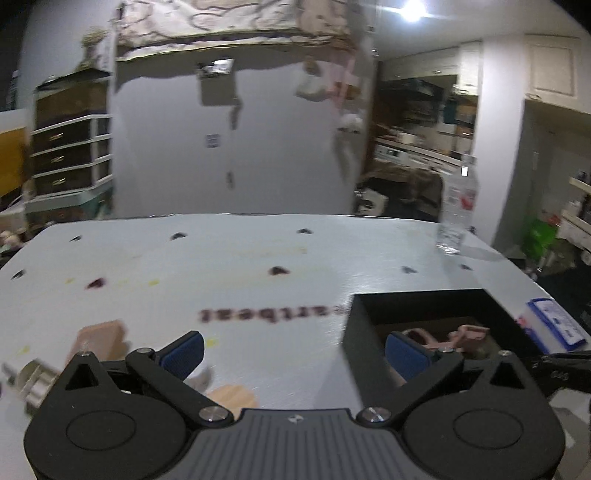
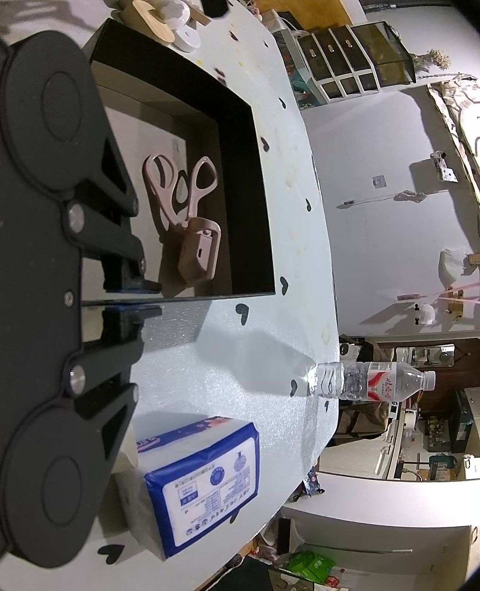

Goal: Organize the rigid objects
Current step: 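Move the left tool back and grasp the white round cap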

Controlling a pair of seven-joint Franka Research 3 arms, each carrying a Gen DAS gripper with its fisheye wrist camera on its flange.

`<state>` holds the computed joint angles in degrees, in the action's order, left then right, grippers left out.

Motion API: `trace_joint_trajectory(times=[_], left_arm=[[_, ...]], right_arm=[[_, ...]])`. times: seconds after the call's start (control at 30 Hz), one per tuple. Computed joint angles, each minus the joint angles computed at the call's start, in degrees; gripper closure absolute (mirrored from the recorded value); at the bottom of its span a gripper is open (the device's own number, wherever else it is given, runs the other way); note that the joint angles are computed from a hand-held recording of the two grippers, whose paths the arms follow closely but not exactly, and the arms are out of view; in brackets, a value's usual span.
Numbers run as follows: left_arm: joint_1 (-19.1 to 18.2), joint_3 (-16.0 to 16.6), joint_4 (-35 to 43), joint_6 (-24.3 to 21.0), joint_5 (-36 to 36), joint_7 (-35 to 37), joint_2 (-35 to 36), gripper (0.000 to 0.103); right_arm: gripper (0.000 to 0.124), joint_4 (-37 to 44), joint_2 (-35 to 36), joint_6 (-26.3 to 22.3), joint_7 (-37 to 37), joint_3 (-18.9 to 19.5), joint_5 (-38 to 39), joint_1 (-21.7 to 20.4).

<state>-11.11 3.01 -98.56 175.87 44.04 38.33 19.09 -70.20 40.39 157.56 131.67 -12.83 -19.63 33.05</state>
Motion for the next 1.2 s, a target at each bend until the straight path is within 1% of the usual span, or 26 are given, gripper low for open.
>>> trace_joint_trajectory(times=[0.07, 0.13, 0.2, 0.3, 0.33, 0.37, 0.47, 0.53, 0.6, 0.67, 0.77, 0.97, 1.07, 1.1, 1.13, 1.2], left_arm=[[-2.76, 3.96, -1.23, -0.52, 4.41, -5.53, -1.02, 0.0], [-3.98, 6.07, -1.77, -1.1, 9.37, -10.98, -1.57, 0.0], [-4.06, 6.87, -2.1, -1.2, 13.17, -15.15, -1.89, 0.0], [-4.45, 7.46, -2.1, -4.25, 18.13, -21.57, -2.23, 0.002], [-4.28, 7.18, -1.92, -5.58, 19.13, -22.59, -2.21, 0.004], [-4.03, 6.84, -1.69, -6.69, 20.11, -23.34, -2.13, 0.009], [-2.32, 4.49, -0.89, -10.33, 19.68, -22.47, -1.48, 0.018], [-0.74, 2.37, -0.26, -12.36, 18.06, -20.42, -0.86, 0.021], [0.52, 0.81, 0.24, -13.37, 17.88, -19.81, -0.35, 0.022], [1.47, -0.08, 0.64, -13.41, 17.78, -19.93, 0.13, 0.03], [1.66, 0.16, 1.09, -13.04, 19.61, -22.42, 0.61, 0.033], [2.2, -0.51, 1.93, -14.27, 20.06, -22.17, 1.14, 0.033], [2.59, -1.31, 2.69, -16.44, 18.47, -18.33, 1.69, 0.034], [2.61, -1.49, 2.89, -17.26, 17.95, -16.95, 1.83, 0.035], [2.85, -1.7, 2.85, -17.17, 17.37, -15.64, 1.82, 0.035], [3.64, -2.2, 2.55, -16.29, 15.47, -12.99, 1.6, 0.041]], right_arm=[[0.117, -0.17, -0.11, 0.0, 0.19, -0.16, -0.1, 0.15], [0.117, -0.17, -0.11, 0.0, 0.19, -0.15, -0.12, 0.14], [0.117, -0.17, -0.12, -0.02, 0.19, -0.12, -0.1, 0.13], [0.117, 0.02, 0.0, -0.08, 0.21, -0.04, 0.02, 0.06], [0.117, -0.03, -0.01, -0.03, 0.25, -0.03, 0.05, 0.05], [0.117, -0.05, -0.01, -0.03, 0.24, -0.02, 0.06, 0.05], [0.117, -0.08, -0.03, 0.0, 0.22, -0.03, 0.07, 0.05], [0.117, -0.08, -0.03, 0.0, 0.21, -0.04, 0.08, 0.06], [0.117, -0.11, -0.04, -0.03, 0.18, 0.04, 0.17, 0.02], [0.117, -0.1, 0.05, -0.05, 0.07, 0.13, 0.28, -0.05], [0.117, -0.04, 0.14, -0.09, -0.18, 0.29, 0.5, -0.17], [0.117, -0.15, 0.12, 0.04, -0.67, 0.48, 1.04, -0.37], [0.117, -0.15, 0.13, 0.05, -0.69, 0.4, 1.11, -0.3], [0.117, -0.15, 0.13, 0.05, -0.69, 0.38, 1.13, -0.28], [0.117, -0.15, 0.13, 0.05, -0.7, 0.37, 1.15, -0.27], [0.117, -0.16, 0.13, 0.07, -0.69, 0.35, 1.19, -0.27]])
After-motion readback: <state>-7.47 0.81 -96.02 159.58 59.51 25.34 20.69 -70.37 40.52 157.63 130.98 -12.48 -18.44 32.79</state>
